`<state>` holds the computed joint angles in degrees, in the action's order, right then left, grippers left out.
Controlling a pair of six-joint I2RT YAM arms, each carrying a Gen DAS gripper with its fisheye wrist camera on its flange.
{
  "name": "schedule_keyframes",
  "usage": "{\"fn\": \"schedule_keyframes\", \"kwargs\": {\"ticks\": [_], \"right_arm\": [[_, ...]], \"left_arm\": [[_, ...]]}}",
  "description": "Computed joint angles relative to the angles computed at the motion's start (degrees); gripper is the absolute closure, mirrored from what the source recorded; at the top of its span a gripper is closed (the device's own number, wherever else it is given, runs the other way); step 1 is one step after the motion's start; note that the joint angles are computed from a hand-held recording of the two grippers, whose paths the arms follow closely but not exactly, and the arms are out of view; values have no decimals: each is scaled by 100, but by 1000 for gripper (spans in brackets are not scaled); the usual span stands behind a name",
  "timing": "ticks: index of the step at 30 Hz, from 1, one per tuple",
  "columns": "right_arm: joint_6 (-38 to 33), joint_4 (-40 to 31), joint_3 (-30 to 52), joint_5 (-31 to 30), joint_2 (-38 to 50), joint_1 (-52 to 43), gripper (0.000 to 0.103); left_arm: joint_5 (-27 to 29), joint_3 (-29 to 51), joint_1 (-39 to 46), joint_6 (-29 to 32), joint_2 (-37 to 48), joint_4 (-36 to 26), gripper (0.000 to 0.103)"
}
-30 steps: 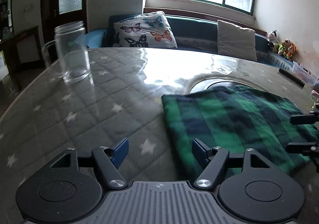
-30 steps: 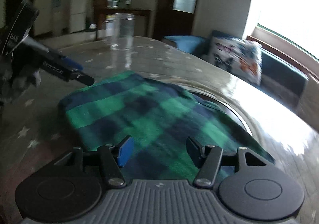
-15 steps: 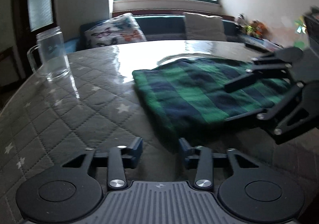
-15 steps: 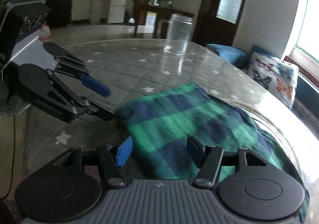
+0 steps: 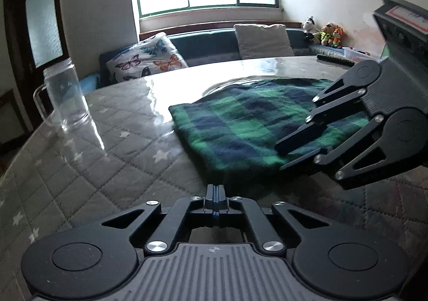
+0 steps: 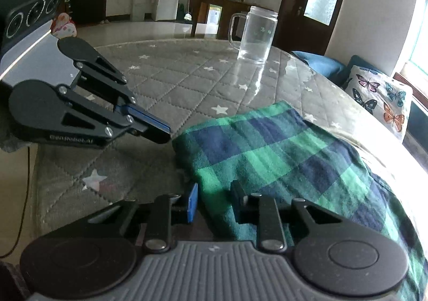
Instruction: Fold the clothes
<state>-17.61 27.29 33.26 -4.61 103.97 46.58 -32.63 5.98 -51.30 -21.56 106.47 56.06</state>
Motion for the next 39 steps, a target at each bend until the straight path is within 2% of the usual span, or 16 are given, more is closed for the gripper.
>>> {"fn": "schedule_keyframes", "kwargs": {"ticks": [4, 6, 7, 8, 9, 10, 12, 14, 16, 19, 24, 30, 33, 36, 37, 39], "right_arm": [[-158, 301, -123, 134, -77, 207, 64], [-351, 469, -120, 324, -6, 413, 64], [-417, 511, -88, 417, 56, 495, 64], [-495, 555, -36, 506, 151, 572, 64], [-578, 598, 21, 594, 254, 648, 64], [-649, 650, 70, 686, 352, 714, 65], [-705, 749, 175, 852, 538, 820, 66], [-641, 762, 237, 889, 602, 856, 78], [-456, 749, 245, 848, 571, 825, 92], [-164, 766, 94, 649, 305, 706, 98], [269, 767, -210, 260, -255, 459, 100], [547, 812, -807, -85, -1085, 326, 101], [633, 748, -1109, -331, -1522, 288, 101], [612, 645, -1336, -569, -1868, 299, 101], [575, 590, -1386, -629, -1955, 308, 101], [533, 504, -1482, -739, -2106, 308, 101]], "left_arm": [[364, -175, 405, -310, -380, -131, 101], [368, -215, 530, -444, -703, -387, 93], [416, -227, 604, -480, -831, -468, 78], [421, -237, 661, -546, -954, -534, 55], [426, -245, 717, -611, -1080, -604, 45], [434, -252, 775, -672, -1203, -670, 39], [532, -262, 930, -698, -1338, -636, 37], [787, -197, 1211, -789, -1388, -622, 31], [1125, -99, 1533, -905, -1374, -586, 31], [1905, 102, 2093, -1253, -1226, -510, 31], [3015, 610, 2715, -1971, -644, -460, 31], [3769, 861, 2893, -2569, 24, -87, 33], [3996, 777, 2879, -2836, 384, 455, 46], [4252, 664, 2888, -3111, 776, 1078, 69], [4199, 604, 2844, -3132, 805, 1210, 79], [4090, 485, 2754, -3172, 867, 1476, 87]]}}
